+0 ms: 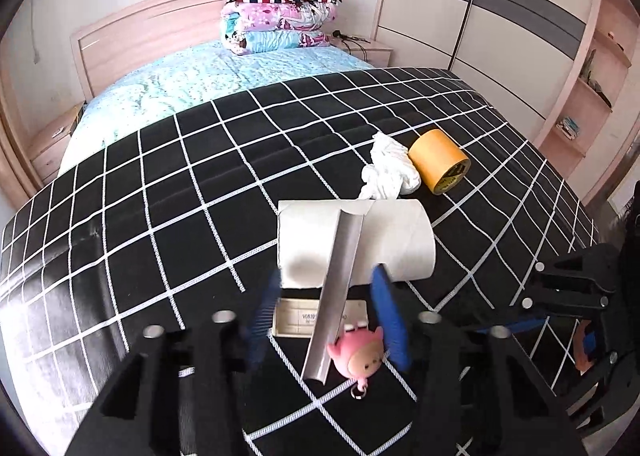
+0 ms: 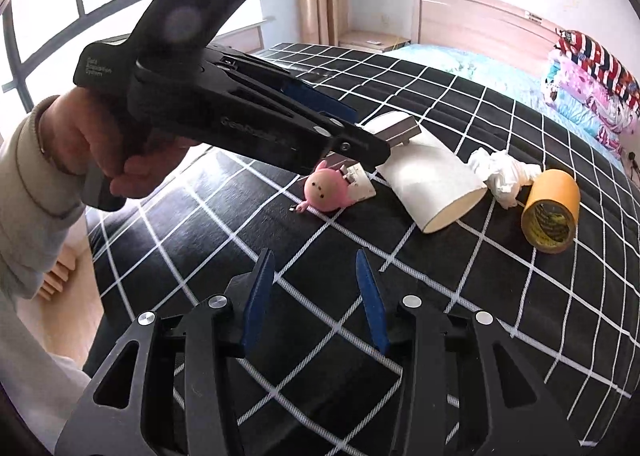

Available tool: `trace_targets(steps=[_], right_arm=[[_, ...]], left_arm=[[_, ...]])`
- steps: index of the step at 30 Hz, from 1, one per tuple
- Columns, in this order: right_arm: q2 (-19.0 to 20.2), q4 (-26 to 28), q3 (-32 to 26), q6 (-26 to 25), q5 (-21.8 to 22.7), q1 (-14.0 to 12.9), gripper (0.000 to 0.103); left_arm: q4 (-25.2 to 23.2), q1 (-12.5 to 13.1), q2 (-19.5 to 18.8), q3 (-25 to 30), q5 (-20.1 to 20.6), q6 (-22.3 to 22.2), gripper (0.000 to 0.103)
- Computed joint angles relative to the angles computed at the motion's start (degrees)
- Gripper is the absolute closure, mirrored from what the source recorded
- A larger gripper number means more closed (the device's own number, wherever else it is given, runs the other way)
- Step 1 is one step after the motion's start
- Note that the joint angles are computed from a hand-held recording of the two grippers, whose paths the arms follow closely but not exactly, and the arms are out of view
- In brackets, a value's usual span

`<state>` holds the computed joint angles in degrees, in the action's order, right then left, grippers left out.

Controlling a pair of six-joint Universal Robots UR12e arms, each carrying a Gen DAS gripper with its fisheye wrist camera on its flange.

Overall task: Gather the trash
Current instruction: 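Grasp the silver metal strip with the left gripper while the right gripper grasps the pink pig toy, then carry the metal strip and pig toy toward the trash bag with both grippers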

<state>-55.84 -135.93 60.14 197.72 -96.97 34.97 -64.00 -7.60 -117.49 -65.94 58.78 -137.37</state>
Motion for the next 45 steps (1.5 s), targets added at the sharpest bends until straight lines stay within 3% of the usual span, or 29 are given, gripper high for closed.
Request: trace_targets(steps=[5,7,11,19,31,36,45], right_arm=[[0.8,0.4,-1.2,0.8,0.3,-0.2,0.061],[0.9,0.2,-1.2,2.4,0.1,-0.3,0.061],[1.4,-0.2,-1.7,4.1,0.4,-0.4,0.061],[3.0,0.9,-4.4,2.7,0.8,-0.4,0.057],[6.8,5.5,-10.9,1.9,-2.3,-0.6,0.058],[6.8,5.6,-11.1,1.8,-2.6,-0.5,0.067],[5.8,4.6,-9.9,1.1,-3.0,0.0,0.067]], left_arm=[[-1.6,-0.2,-0.8,1.0,0.8,0.7,0.076],[-1.8,-0.2,-0.9,1.1,1.0,1.0,0.09],[-1.6,0.1,-0.9,1.1,0.0,0.9,0.09],[2.9,1.1,0.2,-0.6,-0.9,-2.2,0.09],[4.6,3.3,1.8,-3.0,-1.6,-5.9,0.09],[5.3,3.8,2.7,-4.4,-1.7,-6.4,0.09],[6.6,4.4,4.9,-6.8,-2.7,-6.8,0.09]])
